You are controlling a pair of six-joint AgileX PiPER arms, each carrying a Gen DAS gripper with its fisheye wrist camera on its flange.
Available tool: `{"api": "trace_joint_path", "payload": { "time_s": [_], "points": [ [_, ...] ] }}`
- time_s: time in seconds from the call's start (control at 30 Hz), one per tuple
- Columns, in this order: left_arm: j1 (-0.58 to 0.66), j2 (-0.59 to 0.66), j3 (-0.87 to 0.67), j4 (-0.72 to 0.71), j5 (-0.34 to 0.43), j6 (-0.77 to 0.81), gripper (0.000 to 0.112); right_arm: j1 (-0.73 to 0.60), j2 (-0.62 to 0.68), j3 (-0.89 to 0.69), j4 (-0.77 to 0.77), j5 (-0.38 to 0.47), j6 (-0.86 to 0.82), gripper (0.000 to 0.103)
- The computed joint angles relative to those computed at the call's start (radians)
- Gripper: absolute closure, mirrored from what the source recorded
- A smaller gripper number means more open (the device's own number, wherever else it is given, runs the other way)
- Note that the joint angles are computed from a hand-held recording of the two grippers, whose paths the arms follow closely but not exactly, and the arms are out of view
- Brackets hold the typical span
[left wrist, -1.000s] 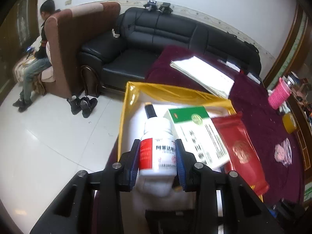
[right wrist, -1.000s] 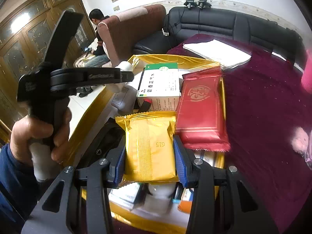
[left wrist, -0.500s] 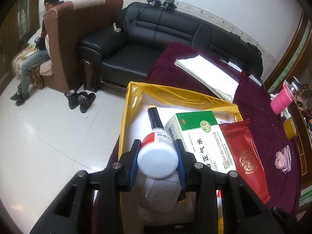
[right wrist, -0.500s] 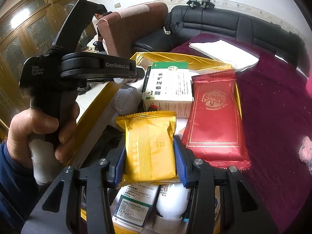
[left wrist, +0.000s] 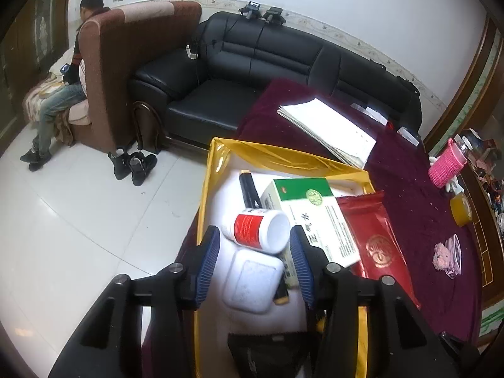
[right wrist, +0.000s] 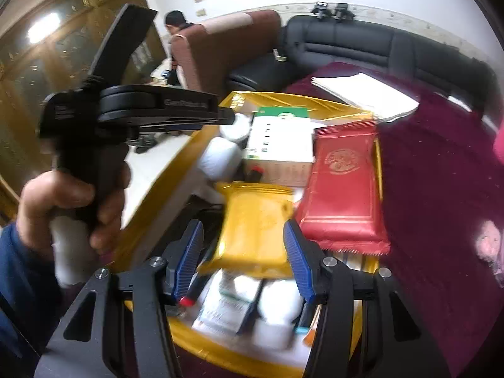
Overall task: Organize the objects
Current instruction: 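Carry the pill bottle and yellow packet into the tray and open both grippers, then grasp the pink fluffy keychain with the left gripper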
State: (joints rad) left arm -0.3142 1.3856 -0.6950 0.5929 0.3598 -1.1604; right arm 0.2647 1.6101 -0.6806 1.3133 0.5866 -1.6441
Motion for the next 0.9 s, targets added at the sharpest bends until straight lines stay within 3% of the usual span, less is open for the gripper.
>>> {"api": "trace_joint_path", "payload": {
  "time_s": [0.13, 0.3, 0.43, 0.6, 0.77, 0.9],
  "points": [
    [-0.089, -0.030, -0.010, 0.075, 0.075, -0.100, 0.071, -0.116, 0.010, 0.000, -0.061, 0.188, -0.022, 0.051],
    [-0.236, -0.016, -0.085, 0.128, 0.170, -0.171, 0.071, -0.290, -0.012, 0.013, -0.089, 0.264, -0.079, 0.051],
    [-0.390, 0.068, -0.214, 0.143, 0.252, -0.189, 0.070, -0.474, 0.004, -0.031, -0.134, 0.311, -0.087, 0.051],
    [-0.536, 0.276, -0.472, 0.069, 0.314, -0.098, 0.063, -0.708, 0.108, -0.191, -0.203, 0.386, -0.026, 0.051],
    [-0.591, 0.557, -0.822, -0.123, 0.364, 0.113, 0.063, -0.873, 0.261, -0.401, -0.202, 0.329, 0.071, 0.046],
    [-0.591, 0.799, -1.165, -0.253, 0.492, 0.246, 0.063, -0.950, 0.406, -0.556, -0.208, 0.354, 0.154, 0.046]
  ]
}}
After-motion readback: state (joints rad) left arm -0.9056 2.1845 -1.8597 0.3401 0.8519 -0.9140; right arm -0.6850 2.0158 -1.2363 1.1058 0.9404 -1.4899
